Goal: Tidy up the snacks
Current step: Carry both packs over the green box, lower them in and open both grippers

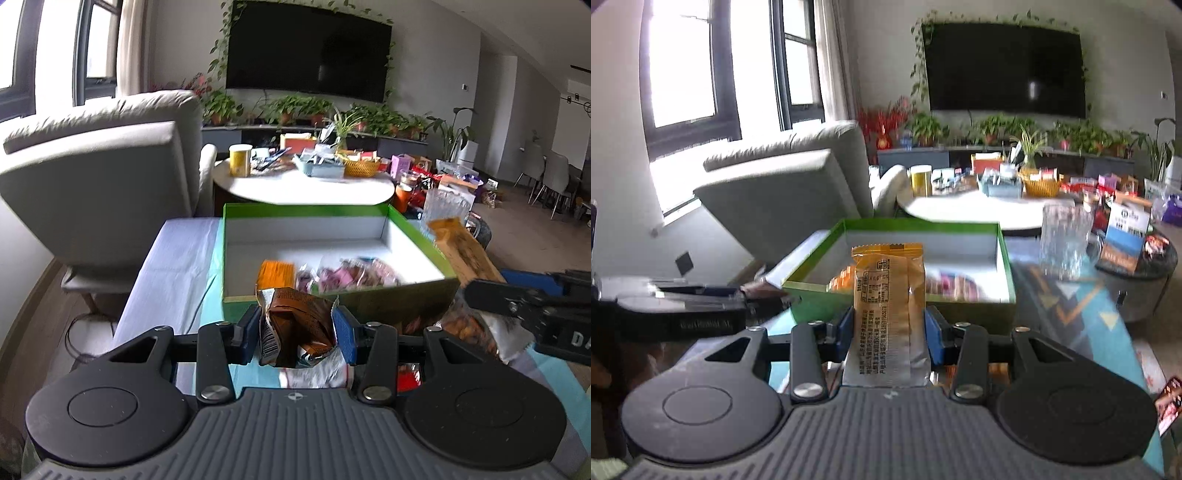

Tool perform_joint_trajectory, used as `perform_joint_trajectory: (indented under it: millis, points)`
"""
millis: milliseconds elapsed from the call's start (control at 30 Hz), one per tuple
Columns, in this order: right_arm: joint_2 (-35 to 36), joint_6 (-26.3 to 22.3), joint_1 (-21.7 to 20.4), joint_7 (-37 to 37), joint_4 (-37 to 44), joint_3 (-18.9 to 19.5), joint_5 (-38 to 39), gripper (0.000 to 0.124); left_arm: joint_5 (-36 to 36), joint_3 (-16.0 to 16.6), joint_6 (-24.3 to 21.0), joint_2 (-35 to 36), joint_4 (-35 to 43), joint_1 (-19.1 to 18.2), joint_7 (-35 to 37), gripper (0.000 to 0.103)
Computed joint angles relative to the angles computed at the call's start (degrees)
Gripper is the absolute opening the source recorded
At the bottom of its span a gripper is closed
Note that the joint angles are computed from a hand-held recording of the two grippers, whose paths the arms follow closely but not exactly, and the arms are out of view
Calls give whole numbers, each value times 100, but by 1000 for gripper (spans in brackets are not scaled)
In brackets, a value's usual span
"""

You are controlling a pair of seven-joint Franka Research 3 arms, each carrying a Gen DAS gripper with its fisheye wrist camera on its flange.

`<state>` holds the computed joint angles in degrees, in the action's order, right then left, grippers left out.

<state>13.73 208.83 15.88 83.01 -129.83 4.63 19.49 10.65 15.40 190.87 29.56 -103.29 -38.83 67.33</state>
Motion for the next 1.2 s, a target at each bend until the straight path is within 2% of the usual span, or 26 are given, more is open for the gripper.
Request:
perform_joint_trajectory:
  millis: [167,433,533,700,867,1033,1200]
  points:
    - [234,46,-69,-17,364,-35,-78,34,-6,153,-71,299,550,-95,-3,40]
    - [641,-73,-230,29,951,-62,-147,35,395,-77,-446,922,1696,255,-255,40]
    - [782,-146,-249,4,1157,-86,-104,35,605,-346,-681,1204,2219,514,-323,40]
    - [1069,-325,-333,-22,1554,-95,-104,35,923,-980,-1252,1764,3181,1005,-225,40]
    - [1393,-696,-342,-47,2022,-162,30,35,1118,-1626,-1852,2374,4155,1384,0,40]
    - [1604,-989,-377,-29,2312,-184,110,35,1097,-1978,-2331,2888,4972,1509,315,40]
    - [1696,-1206,-333,-22,2442,-258,219,35,951,-2102,-2696,3262,5557,1511,600,40]
